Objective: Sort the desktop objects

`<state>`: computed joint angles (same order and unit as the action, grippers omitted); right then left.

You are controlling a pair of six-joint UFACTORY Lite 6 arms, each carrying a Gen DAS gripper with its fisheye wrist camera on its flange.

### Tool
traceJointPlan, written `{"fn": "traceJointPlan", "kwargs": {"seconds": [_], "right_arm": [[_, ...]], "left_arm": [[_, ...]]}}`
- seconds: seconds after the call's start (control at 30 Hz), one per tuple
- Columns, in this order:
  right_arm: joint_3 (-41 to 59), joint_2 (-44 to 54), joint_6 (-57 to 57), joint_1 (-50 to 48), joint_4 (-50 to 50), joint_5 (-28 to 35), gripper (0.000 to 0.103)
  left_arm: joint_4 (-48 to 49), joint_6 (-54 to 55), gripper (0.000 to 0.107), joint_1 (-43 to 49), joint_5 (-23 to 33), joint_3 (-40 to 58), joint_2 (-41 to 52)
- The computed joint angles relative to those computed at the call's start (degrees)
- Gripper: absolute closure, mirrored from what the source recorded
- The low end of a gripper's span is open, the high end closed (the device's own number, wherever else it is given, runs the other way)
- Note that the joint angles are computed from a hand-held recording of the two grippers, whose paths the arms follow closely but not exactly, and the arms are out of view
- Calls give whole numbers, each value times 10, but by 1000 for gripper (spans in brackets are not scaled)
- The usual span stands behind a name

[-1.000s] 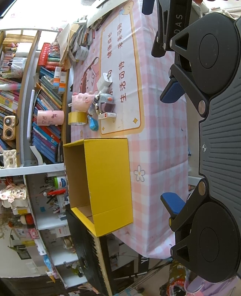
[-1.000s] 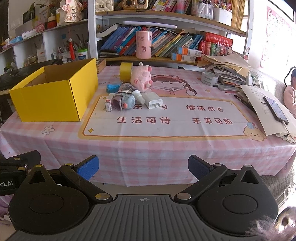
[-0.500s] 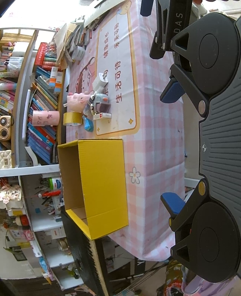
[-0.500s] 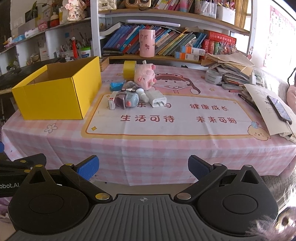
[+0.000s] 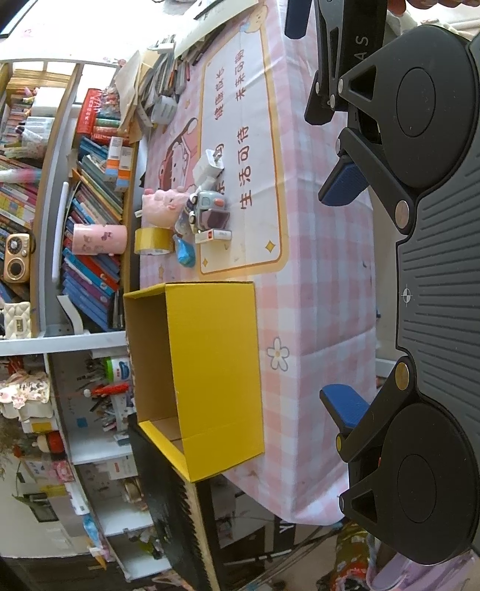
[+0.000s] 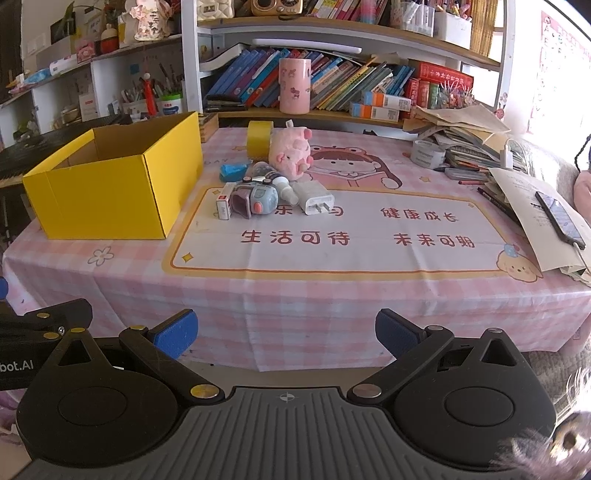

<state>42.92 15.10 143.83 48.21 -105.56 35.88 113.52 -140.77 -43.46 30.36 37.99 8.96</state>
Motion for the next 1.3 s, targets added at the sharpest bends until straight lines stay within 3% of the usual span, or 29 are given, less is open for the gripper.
{"fn": "traceJointPlan", "kwargs": {"seconds": [1.3], "right_arm": [[17, 6, 10, 10, -9, 9, 2]], "left_arm": [[51, -27, 4, 23, -5, -20, -24]]}}
